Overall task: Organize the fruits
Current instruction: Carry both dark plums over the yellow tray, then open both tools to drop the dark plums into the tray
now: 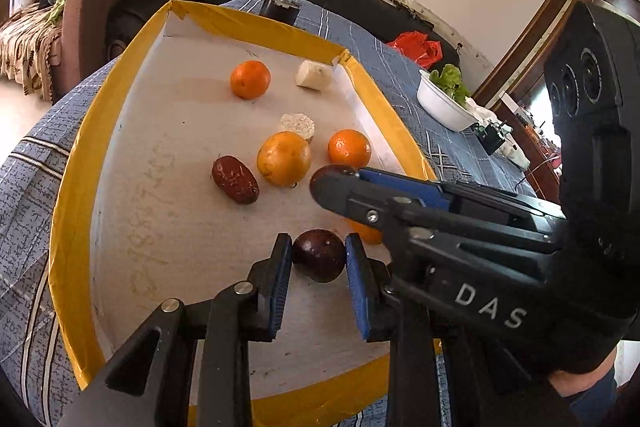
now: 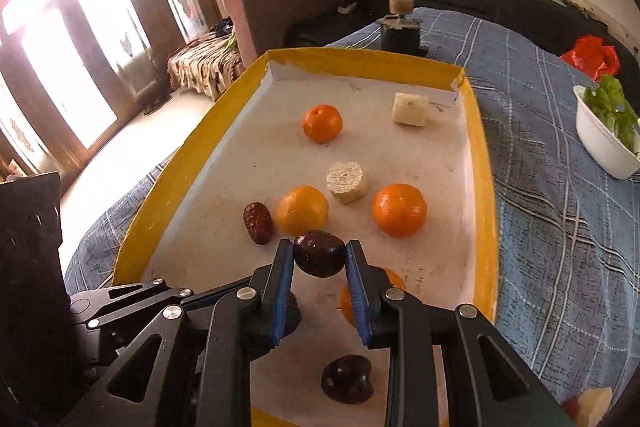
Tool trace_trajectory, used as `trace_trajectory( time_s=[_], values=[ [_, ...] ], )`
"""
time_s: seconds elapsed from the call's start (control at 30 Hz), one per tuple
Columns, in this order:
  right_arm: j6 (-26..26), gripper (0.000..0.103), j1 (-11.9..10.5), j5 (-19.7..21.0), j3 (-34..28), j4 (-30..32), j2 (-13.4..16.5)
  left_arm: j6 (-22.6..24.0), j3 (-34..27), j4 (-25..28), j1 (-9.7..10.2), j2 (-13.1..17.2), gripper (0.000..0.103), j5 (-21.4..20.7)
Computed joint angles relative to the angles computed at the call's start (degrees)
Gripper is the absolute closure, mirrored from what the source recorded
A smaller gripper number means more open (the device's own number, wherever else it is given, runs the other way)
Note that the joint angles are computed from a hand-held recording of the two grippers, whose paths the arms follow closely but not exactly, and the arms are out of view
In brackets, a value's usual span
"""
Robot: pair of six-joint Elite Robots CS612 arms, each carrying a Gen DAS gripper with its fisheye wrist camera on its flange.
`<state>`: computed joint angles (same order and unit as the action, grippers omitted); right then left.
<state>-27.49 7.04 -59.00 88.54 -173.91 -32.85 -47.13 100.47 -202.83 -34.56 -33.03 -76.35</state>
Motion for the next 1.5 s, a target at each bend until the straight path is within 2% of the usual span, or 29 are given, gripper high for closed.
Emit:
trace_trajectory(
  time_s=[0.4, 0.5, 0.57, 0.83, 0.87, 0.9, 0.97, 1.13, 1.27, 1.4, 1.5],
  values=[
    [0.3, 0.071, 0.0, 0.5, -0.6, 1.1, 0.3, 0.0, -0.3, 0.5, 0.09, 0.1, 0.077, -0.1],
    [0.6, 0.063, -0.2, 1.7, -0.5, 1.3, 0.2, 0.0, -0.3, 0.6, 0.10, 0.1, 0.077, -0.1],
    [1.0, 0.060, -0.3, 1.8, -0.2, 0.6, 0.1, 0.0, -0.3, 0.4, 0.11, 0.2, 0.076, -0.1],
    [3.7, 0.060, -2.0, 4.4, 2.2, -3.2, -1.3, 0.0, 0.0, -1.7, 0.17, 0.4, 0.075, 0.0],
    [4.0, 0.060, -2.3, 4.7, 2.6, -3.7, -1.6, 0.0, 0.1, -2.1, 0.15, 0.5, 0.073, 0.0],
    [4.3, 0.060, -2.6, 5.0, 3.1, -4.2, -1.9, 0.0, 0.2, -2.6, 0.12, 0.5, 0.066, 0.2],
    [4.7, 0.060, -3.2, 5.7, 4.2, -5.0, -2.4, 0.3, 0.4, -3.9, 0.02, 0.6, 0.062, 0.4],
    [5.7, 0.060, -5.5, 7.9, 7.4, -7.7, -4.1, 0.0, 0.7, -5.0, -0.03, 0.6, 0.061, 0.7],
    [7.0, 0.060, -8.6, 9.4, 10.7, -11.3, -5.4, -0.1, 1.0, -5.8, -0.12, 0.6, 0.061, 1.0],
    [11.9, 0.060, -12.8, 11.3, 14.4, -18.3, -5.8, 0.0, 1.2, -6.3, -0.17, 0.5, 0.061, 1.3],
    [18.0, 0.060, -15.8, 10.1, 16.2, -24.6, -5.2, 0.2, 1.3, -6.8, -0.29, 0.4, 0.061, 1.6]
  ],
)
